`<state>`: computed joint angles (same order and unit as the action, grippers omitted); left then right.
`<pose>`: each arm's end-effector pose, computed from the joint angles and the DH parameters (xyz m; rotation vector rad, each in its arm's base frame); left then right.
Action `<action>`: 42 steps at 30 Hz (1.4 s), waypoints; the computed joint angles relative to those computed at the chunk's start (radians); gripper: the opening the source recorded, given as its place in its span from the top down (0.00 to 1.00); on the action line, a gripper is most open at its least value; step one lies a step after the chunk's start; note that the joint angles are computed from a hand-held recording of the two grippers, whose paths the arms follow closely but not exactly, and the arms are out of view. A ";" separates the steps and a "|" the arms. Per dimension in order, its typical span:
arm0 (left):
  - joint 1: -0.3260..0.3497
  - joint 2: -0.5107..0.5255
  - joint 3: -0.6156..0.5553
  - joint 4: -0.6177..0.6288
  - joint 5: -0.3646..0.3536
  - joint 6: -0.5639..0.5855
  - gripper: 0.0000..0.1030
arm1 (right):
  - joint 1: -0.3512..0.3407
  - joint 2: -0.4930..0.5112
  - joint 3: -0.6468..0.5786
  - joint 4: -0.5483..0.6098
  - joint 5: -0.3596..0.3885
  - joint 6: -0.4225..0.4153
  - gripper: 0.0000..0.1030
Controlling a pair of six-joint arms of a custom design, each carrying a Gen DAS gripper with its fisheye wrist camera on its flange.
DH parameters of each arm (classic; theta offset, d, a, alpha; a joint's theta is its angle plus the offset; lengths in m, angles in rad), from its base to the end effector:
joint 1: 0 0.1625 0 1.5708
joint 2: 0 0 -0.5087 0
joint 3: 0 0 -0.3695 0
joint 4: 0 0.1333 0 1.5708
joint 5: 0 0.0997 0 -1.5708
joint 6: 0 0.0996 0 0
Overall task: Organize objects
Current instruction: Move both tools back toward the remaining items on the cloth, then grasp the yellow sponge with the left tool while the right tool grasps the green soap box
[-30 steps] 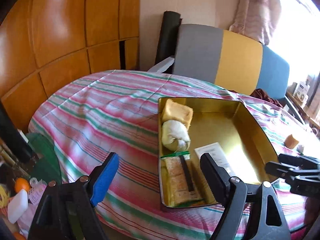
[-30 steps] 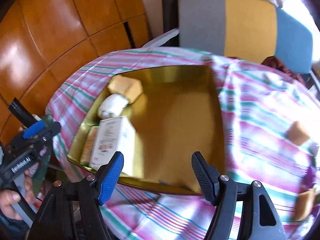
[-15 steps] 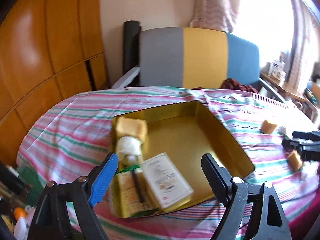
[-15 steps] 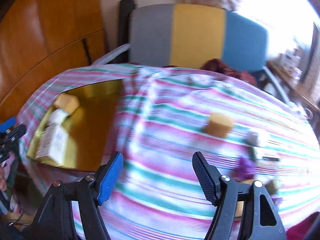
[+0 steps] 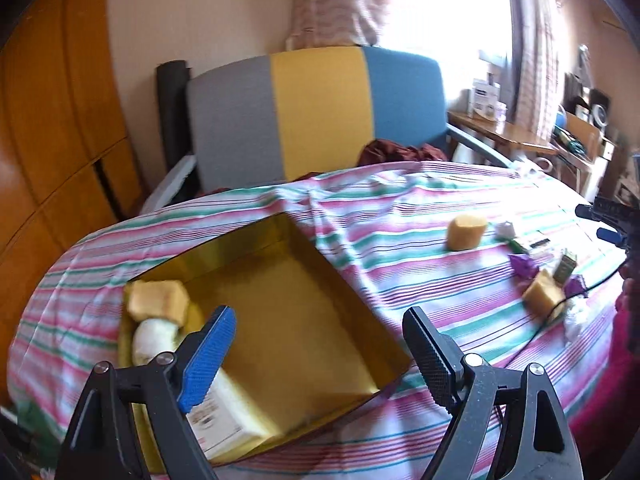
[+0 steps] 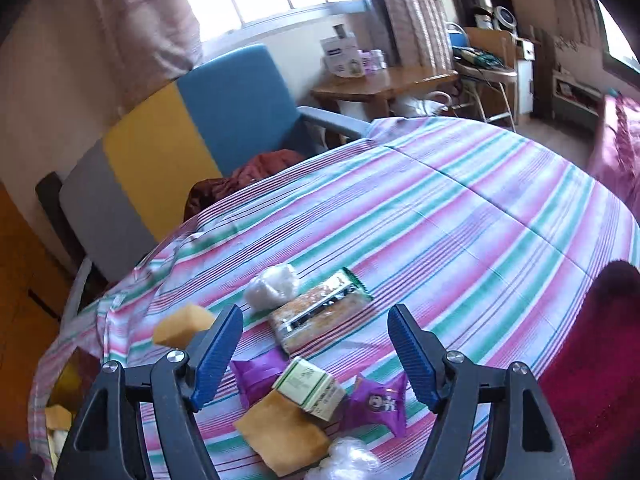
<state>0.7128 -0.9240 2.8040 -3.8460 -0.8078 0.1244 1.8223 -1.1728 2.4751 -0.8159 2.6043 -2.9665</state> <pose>-0.1053 -0.3582 0.1884 0.9804 2.2492 -0.8089 0.1193 -0.2725 0.1632 -0.5952 -1.9829 1.3889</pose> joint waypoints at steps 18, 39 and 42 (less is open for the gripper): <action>0.006 0.161 -0.253 0.377 -0.204 -0.130 0.18 | -0.107 -0.065 0.065 0.031 -0.174 0.129 0.26; 0.028 0.403 -0.594 0.550 -0.175 -0.260 0.04 | -0.226 -0.122 0.145 -0.047 -0.352 0.144 0.25; 0.040 0.426 -0.631 0.576 -0.166 -0.278 0.04 | -0.242 -0.125 0.149 -0.050 -0.370 0.143 0.25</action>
